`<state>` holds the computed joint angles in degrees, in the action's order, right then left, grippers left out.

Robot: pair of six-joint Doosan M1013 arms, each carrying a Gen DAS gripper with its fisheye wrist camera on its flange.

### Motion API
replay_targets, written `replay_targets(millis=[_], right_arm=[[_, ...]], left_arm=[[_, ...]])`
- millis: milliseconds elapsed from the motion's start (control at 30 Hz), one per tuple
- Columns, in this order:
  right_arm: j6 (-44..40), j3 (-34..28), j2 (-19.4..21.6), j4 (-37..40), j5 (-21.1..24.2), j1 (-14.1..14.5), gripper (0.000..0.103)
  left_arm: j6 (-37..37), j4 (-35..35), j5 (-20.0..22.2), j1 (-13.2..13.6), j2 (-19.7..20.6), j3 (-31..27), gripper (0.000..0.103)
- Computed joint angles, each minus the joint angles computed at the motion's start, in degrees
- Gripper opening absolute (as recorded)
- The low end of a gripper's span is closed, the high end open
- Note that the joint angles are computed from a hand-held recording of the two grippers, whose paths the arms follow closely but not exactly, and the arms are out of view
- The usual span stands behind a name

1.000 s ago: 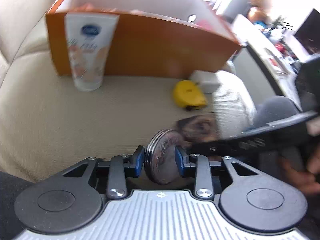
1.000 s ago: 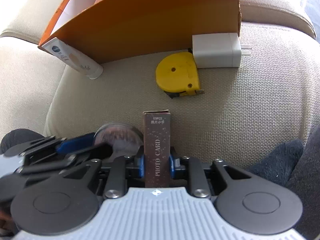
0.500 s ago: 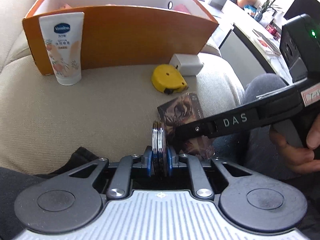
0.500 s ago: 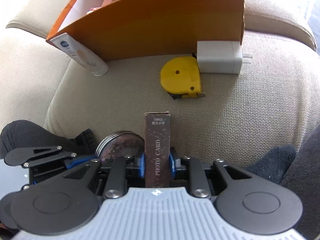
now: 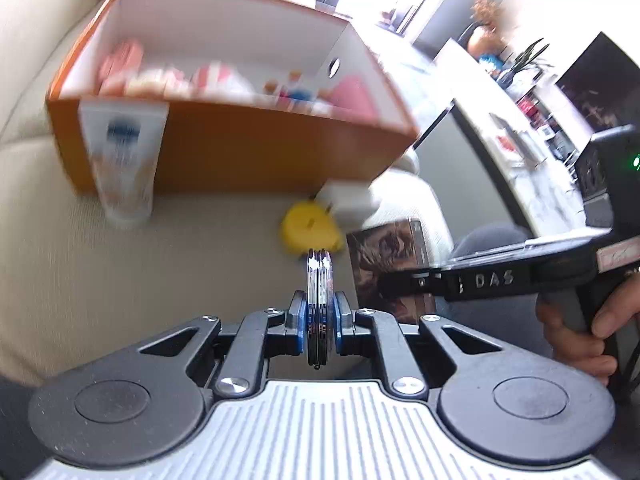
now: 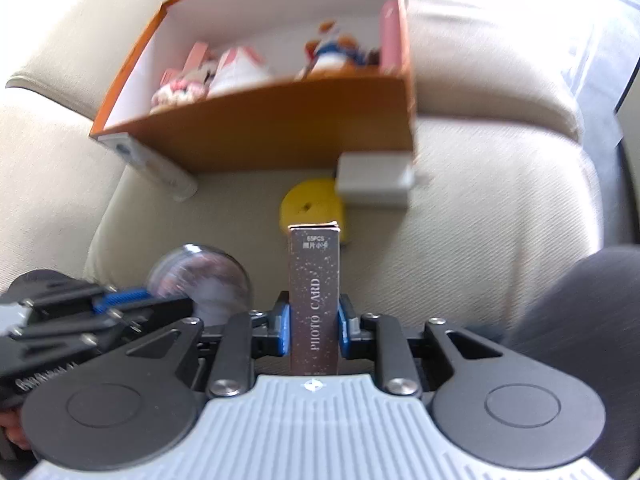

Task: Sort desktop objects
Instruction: 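Lift the compact with the left gripper while the right lifts the PHOTO CARD box, then lower the compact and PHOTO CARD box into the shoebox and open both grippers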

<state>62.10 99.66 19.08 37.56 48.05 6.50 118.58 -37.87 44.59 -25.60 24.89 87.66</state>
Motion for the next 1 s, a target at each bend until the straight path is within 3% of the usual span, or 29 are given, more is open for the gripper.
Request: replay_targets(millis=[233,400,733,867,1000], right_arm=[[2.6,-3.3,-1.4,-8.4,-0.4,-0.7,0.024],[3.3,-5.7,-1.2,-12.9,-2.0,-0.6,0.024],[3.0,-10.4,0.0,-14.9,-5.1,-0.9,0.024],[2.1,-11.8,0.5,-14.5,-5.8,-0.9,0.024],[-1.5,-13.3,1.1,-10.8,-5.5,-0.8,0.024]], left_arm=[[2.5,-2.5,0.3,-0.5,0.9,-6.0,0.014],[2.8,-5.1,2.5,-0.7,3.9,-13.0,0.014],[-14.8,-3.4,11.2,-1.2,16.2,-29.6,0.014],[-20.8,5.2,12.4,-2.8,19.0,-32.0,0.014],[-21.4,9.2,13.0,-3.5,19.5,-32.0,0.014]])
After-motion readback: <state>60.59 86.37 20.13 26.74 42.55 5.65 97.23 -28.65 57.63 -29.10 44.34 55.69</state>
